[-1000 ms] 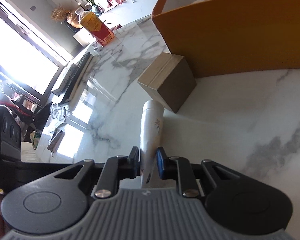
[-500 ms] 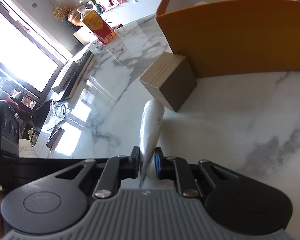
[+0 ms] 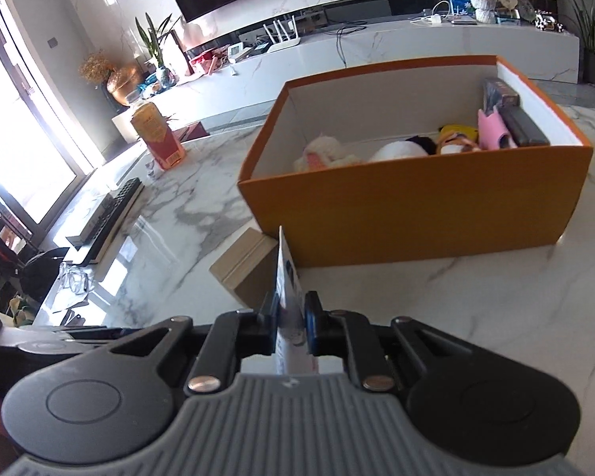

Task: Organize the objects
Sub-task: 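Grasp the small cardboard box with the left tool while the right tool lifts the Vaseline tube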

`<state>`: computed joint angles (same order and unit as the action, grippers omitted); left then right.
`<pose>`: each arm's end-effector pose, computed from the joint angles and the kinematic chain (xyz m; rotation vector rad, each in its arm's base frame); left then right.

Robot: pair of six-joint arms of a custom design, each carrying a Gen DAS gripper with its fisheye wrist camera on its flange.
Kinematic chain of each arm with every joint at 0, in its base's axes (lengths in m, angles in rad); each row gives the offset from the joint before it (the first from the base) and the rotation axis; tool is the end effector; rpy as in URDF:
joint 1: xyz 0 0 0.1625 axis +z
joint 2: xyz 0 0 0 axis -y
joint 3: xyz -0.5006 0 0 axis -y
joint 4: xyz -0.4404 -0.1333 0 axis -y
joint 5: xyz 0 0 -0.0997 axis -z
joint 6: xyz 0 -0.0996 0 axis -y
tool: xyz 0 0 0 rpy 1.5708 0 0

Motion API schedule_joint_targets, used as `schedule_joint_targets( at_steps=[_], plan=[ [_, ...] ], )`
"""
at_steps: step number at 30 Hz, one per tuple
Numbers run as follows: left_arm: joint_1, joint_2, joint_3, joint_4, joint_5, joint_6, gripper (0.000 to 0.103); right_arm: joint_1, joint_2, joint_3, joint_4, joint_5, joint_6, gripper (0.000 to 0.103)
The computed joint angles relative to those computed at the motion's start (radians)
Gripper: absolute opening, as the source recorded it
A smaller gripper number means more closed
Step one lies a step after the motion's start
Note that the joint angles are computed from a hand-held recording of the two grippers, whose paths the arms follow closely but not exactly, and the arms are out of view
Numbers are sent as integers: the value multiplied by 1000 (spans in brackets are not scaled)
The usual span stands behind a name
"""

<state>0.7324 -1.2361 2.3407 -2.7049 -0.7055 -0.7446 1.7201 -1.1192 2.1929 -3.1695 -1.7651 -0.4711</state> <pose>-0.2052 -0.4657 0.1803 0.0973 2.4258 -0.8228 0.1967 -0.5405 0.1912 0.7811 -2.6759 0.6956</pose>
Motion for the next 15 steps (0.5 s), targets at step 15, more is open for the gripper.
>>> schedule_joint_targets(
  at_steps=[15],
  plan=[
    [87,147,-153,5,37,390,75,-37,26,-54,-42,-47,-47,14]
  ],
)
